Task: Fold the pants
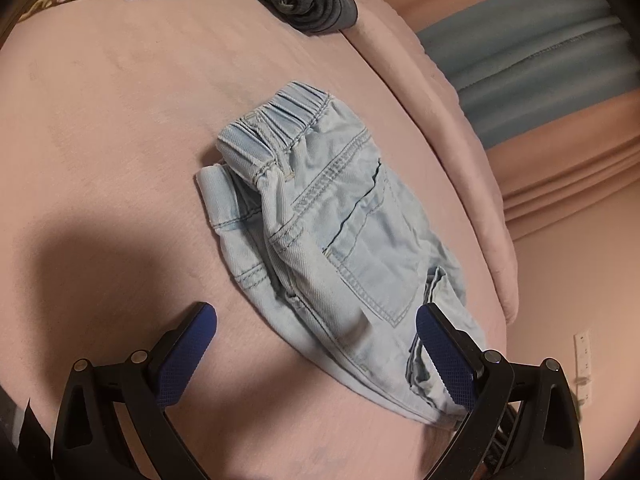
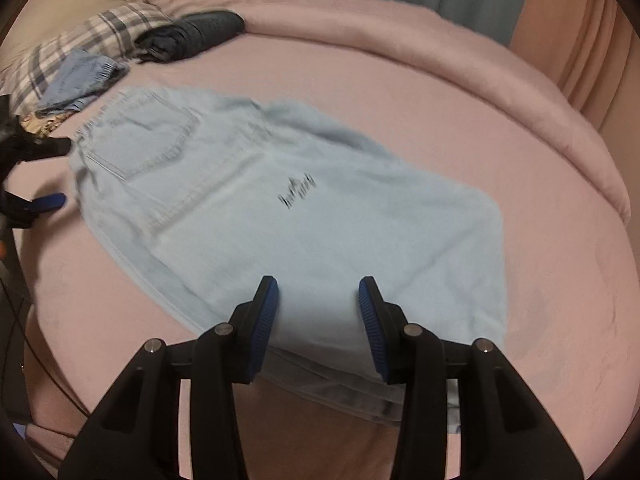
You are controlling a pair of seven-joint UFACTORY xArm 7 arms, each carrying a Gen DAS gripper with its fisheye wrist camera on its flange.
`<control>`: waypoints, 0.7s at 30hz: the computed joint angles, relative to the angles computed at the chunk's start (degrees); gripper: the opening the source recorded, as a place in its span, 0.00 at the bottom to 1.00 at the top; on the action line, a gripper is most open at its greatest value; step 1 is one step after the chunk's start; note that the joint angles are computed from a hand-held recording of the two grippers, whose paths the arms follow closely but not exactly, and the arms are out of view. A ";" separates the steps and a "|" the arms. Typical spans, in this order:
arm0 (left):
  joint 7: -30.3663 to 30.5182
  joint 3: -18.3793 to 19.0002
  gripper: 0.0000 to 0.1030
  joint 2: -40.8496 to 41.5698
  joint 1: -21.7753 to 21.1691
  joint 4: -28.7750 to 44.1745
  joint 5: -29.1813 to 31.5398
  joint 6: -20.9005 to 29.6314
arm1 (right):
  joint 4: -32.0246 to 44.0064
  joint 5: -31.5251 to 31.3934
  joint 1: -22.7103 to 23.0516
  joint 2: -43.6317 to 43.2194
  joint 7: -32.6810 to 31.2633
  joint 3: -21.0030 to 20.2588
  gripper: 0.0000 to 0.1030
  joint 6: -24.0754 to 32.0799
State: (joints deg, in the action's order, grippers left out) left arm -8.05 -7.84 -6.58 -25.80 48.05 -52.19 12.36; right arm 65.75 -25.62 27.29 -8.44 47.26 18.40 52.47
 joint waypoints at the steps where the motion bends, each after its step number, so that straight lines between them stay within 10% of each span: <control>1: 0.78 0.21 0.96 0.06 -0.17 0.10 -1.00 0.02 | 0.62 -0.61 0.12 0.09 0.05 0.20 0.41 -0.84; 7: 3.22 0.24 0.96 0.49 -0.10 0.86 -5.30 0.15 | 3.37 1.65 0.12 3.77 -1.69 -0.88 0.40 -11.11; 12: 2.76 -0.16 0.96 0.69 0.45 1.06 -4.12 0.63 | 7.79 11.79 2.35 12.53 -7.82 -1.93 0.19 -15.18; 17: 18.17 2.40 0.96 -1.53 -0.44 0.43 -25.64 4.80 | 12.16 6.58 7.50 16.76 -6.47 -3.74 0.28 -10.18; 21: 21.64 1.32 0.96 -0.42 1.87 1.30 -31.21 6.12 | 9.27 9.81 6.91 13.50 -8.22 -3.93 0.27 -14.48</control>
State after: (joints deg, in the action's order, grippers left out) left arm 13.59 -6.53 -7.00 -23.93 49.36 -83.40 18.49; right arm 75.02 -15.81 34.20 5.07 39.04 14.48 37.99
